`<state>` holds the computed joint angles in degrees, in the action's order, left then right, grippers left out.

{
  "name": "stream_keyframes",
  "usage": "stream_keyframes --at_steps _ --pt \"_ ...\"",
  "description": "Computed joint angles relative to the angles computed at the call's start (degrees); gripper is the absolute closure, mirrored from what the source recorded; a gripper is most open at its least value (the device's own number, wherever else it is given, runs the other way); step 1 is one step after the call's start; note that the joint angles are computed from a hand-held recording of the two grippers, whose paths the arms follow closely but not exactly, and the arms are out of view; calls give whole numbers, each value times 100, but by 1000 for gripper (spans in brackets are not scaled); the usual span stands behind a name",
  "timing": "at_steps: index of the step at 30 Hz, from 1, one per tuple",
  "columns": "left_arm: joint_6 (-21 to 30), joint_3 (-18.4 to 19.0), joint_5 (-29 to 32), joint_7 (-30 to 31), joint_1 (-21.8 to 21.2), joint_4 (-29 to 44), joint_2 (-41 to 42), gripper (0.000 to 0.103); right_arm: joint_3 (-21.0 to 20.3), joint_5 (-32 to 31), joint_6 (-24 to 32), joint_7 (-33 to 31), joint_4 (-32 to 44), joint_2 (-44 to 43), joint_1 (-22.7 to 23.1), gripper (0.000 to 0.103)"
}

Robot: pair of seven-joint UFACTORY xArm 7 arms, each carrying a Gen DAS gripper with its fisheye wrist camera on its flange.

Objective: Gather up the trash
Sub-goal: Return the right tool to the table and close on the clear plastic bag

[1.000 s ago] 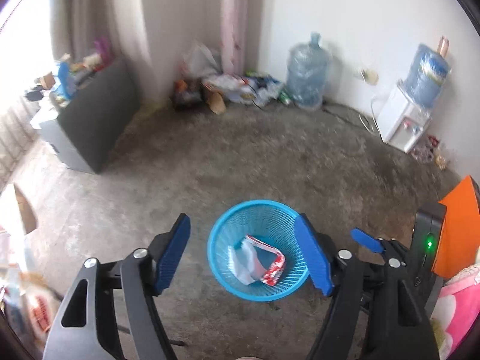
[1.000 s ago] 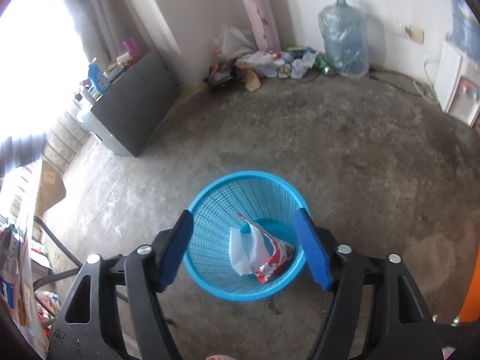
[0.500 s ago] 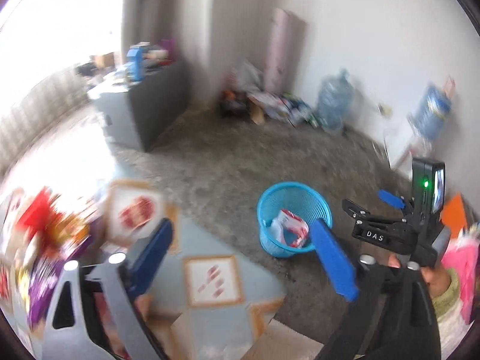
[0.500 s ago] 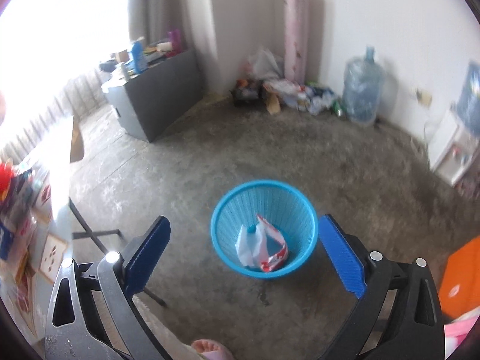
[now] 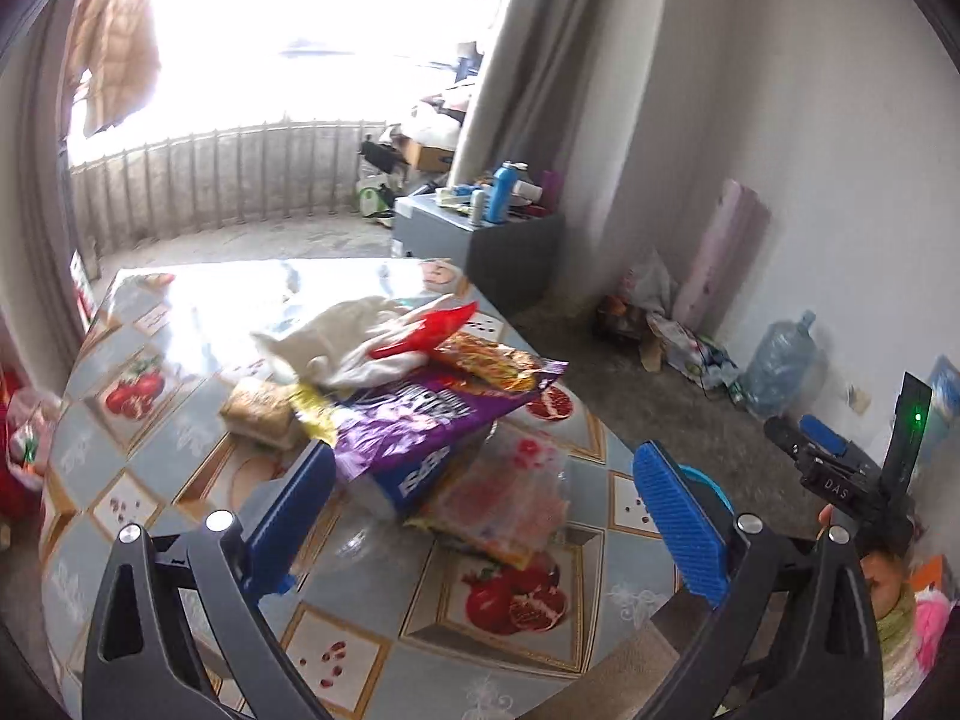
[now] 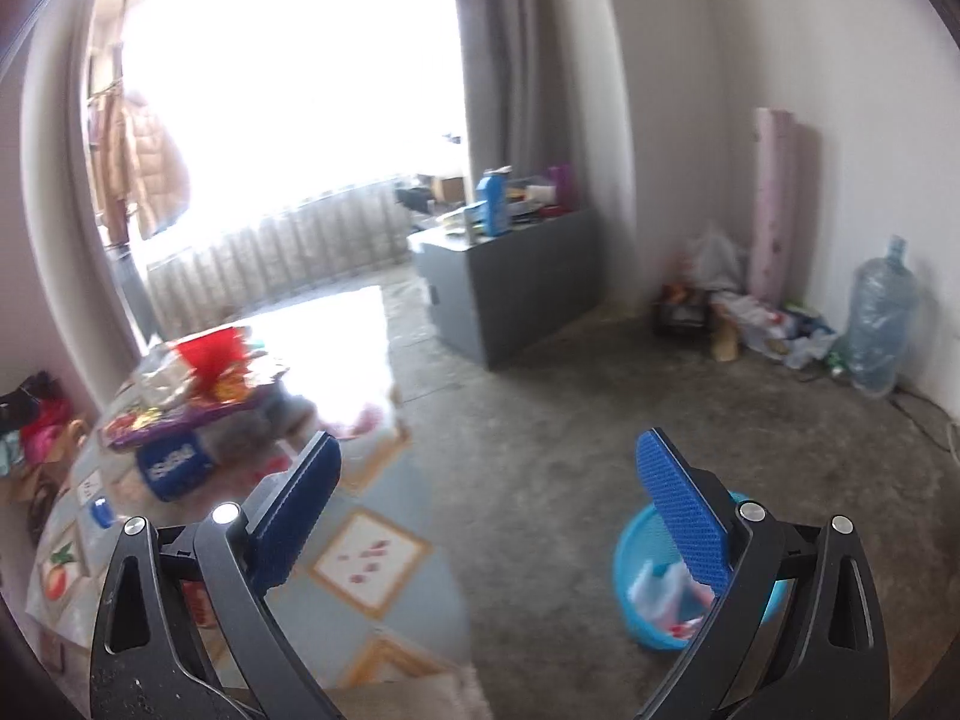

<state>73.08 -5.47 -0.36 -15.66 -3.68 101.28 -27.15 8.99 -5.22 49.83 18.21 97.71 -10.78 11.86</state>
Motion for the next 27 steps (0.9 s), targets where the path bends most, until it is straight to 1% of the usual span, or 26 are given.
stream_keyframes --at_steps 2,4,6,8,9,12,15,16,17,19,21,22,24,25,26,27 --pt "-93 48 -6 3 11 -192 -123 6 -22 421 157 -183 235 185 146 9" --pt "-324 51 32 114 -3 -530 -329 5 -47 910 260 -309 406 369 280 13" --pt "-559 78 29 270 -43 -835 -484 5 -12 1136 458 -328 653 593 379 21" --pt "-684 48 101 375 -17 -1045 -575 6 18 1342 646 -338 817 757 469 27" --pt "-831 22 132 456 -29 -1230 -647 6 30 1491 749 -325 887 828 514 29" --pt "-1044 16 85 590 -84 -1584 -776 6 24 1890 1113 -228 1157 1082 580 42" --pt "-1184 35 -49 509 -99 -1848 -841 6 28 2233 1570 -12 1472 1355 608 51" --pt "-1248 2 -45 459 -78 -1933 -847 8 67 2220 1684 160 1552 1382 661 53" --pt "-1297 -4 -54 445 -83 -1987 -843 15 64 2300 1780 237 1649 1468 663 55" --pt "-1292 -78 -31 383 -75 -2004 -764 21 53 2585 1933 351 1810 1642 629 58" --pt "-1318 -116 -20 387 -114 -2013 -699 34 55 2807 2059 489 1941 1805 594 61" --pt "-1341 -145 -4 371 -121 -2013 -641 36 65 2906 2078 517 2010 1905 581 62" --pt "-1397 -194 34 292 -115 -2031 -529 49 89 2985 2148 614 2144 2066 581 64" --pt "-1387 -192 1 246 -138 -2029 -451 53 101 2994 2184 647 2209 2136 587 65" --pt "-1339 -160 -81 209 -186 -2018 -351 62 113 3033 2207 670 2250 2185 581 66" --pt "-1276 -135 -136 172 -217 -2008 -267 73 131 3102 2206 697 2270 2238 577 69"
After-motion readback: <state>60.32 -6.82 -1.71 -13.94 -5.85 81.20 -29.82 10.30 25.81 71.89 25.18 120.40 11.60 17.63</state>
